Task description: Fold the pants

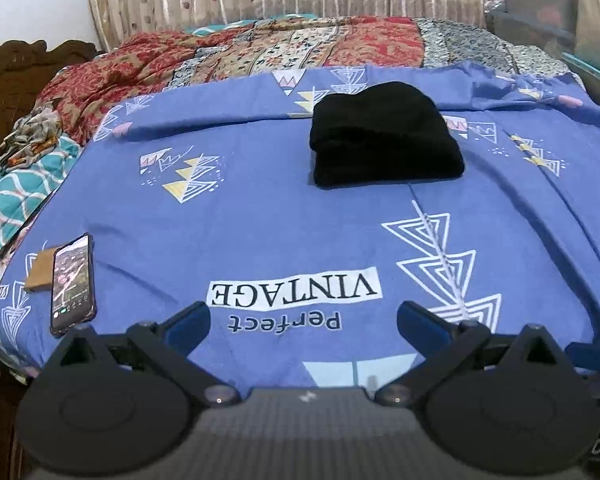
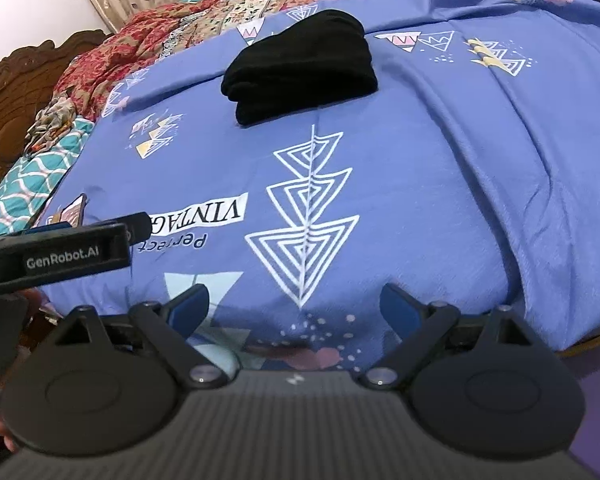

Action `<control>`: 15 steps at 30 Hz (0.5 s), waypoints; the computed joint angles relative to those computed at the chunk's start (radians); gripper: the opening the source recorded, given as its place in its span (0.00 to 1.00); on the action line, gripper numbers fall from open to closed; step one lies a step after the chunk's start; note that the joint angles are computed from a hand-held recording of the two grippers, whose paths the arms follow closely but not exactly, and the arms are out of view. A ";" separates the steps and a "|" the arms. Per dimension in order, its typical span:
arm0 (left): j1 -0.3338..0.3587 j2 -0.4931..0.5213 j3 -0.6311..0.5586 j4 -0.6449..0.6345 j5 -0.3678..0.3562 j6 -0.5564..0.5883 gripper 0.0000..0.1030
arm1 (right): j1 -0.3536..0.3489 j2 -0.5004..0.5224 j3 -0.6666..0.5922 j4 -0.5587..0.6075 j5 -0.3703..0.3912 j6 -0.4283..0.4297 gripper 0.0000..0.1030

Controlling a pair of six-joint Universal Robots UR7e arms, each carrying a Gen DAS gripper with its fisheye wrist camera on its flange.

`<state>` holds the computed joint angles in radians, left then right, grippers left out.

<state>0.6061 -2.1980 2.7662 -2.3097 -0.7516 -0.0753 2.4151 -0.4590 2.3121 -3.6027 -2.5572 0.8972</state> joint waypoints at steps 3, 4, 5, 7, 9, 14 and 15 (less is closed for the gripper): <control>0.011 0.008 -0.010 -0.008 -0.028 0.005 1.00 | 0.008 0.002 -0.005 0.009 -0.019 0.012 0.91; 0.017 0.019 -0.016 -0.002 -0.037 0.000 1.00 | 0.006 0.001 -0.001 0.008 -0.021 0.019 0.92; 0.023 0.033 -0.021 -0.004 -0.047 -0.001 1.00 | 0.006 0.002 0.000 0.012 -0.024 0.035 0.92; 0.026 0.043 -0.016 -0.024 -0.051 0.006 1.00 | 0.003 0.001 0.006 0.008 -0.030 0.058 0.92; 0.022 0.050 -0.009 -0.040 -0.045 0.014 1.00 | 0.000 0.001 0.009 0.005 -0.037 0.071 0.92; 0.025 0.092 0.006 -0.081 -0.021 0.023 1.00 | -0.010 0.014 0.002 -0.017 -0.040 0.044 0.92; 0.031 0.110 0.006 -0.094 -0.013 0.027 1.00 | -0.016 0.016 0.005 -0.032 -0.037 0.031 0.92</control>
<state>0.6371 -2.0880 2.7717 -2.4033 -0.7644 -0.0488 2.3992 -0.4435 2.3166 -3.6347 -2.5940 0.9285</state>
